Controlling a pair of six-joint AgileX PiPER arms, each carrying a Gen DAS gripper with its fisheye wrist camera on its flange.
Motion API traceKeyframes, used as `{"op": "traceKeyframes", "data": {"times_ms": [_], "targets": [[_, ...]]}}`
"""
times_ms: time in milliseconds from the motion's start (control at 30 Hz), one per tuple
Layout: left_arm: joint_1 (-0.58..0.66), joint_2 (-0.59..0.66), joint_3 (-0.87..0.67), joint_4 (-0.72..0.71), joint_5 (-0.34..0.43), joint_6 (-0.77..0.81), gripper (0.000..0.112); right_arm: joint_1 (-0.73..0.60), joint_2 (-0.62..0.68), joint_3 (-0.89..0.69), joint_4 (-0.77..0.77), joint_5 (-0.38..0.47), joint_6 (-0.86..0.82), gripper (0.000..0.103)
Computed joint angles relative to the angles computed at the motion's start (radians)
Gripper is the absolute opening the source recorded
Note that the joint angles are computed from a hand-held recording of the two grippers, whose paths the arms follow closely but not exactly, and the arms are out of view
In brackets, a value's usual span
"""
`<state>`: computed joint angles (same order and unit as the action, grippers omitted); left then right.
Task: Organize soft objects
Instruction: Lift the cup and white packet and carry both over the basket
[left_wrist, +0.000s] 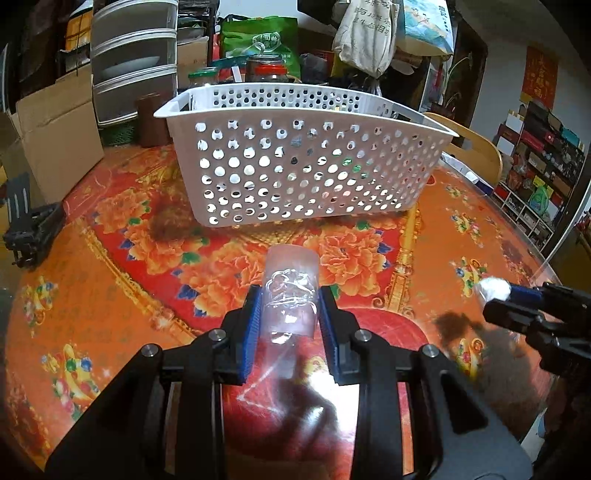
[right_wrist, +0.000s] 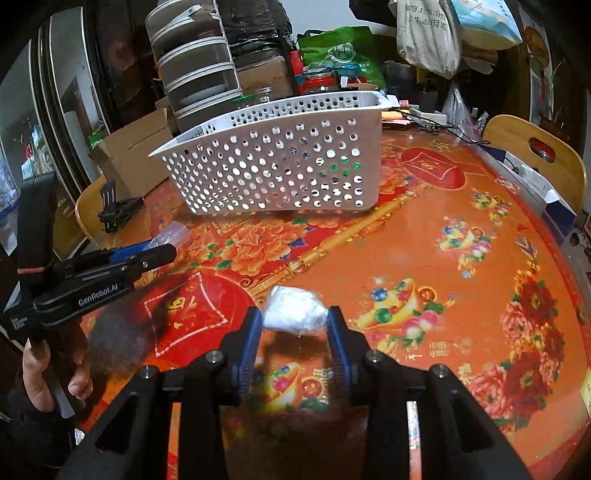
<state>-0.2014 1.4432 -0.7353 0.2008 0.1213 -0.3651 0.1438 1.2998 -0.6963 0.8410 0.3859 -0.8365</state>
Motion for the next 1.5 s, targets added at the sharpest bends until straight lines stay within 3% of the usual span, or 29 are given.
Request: {"op": "traceKeyframes", "data": {"times_ms": [200,467,767,933,1100,1233,1400,1500], "targets": [[-0.042,-0.074,-0.011,0.100,0.095,-0.118,0.028,-0.032,-0.017,-0.035,0.039,0.054,-0.047,0.035],[-0.036,-0.191,-0.080,-0.049,0.234,0.038,0.028,-0.045,-0.058,-0.115,-0.056,0.120,0.023,0.035],[-0.020,-0.194,-0.268,-0.108,0.380,0.121,0.028,-0.037,-0.018,-0.310,-0.186,0.220,0.137,0.035],[0.026,-0.107,-0.476,-0.196,0.500,0.215,0.028,-0.031,0.069,-0.504,-0.284,0.295,0.248,0.035],[0.049,0.019,-0.750,-0.220,0.650,0.204,0.028,0.000,0.233,-0.799,-0.402,0.429,0.403,0.035],[0.048,0.169,-1.003,-0.211,0.793,0.203,0.028,0.055,0.376,-1.029,-0.558,0.522,0.543,0.035],[0.069,0.425,-1.366,-0.228,1.008,0.209,0.028,0.068,0.563,-1.288,-0.627,0.652,0.630,0.035],[0.081,0.539,-1.510,-0.240,1.091,0.225,0.028,0.073,0.652,-1.408,-0.659,0.710,0.656,0.035]]}}
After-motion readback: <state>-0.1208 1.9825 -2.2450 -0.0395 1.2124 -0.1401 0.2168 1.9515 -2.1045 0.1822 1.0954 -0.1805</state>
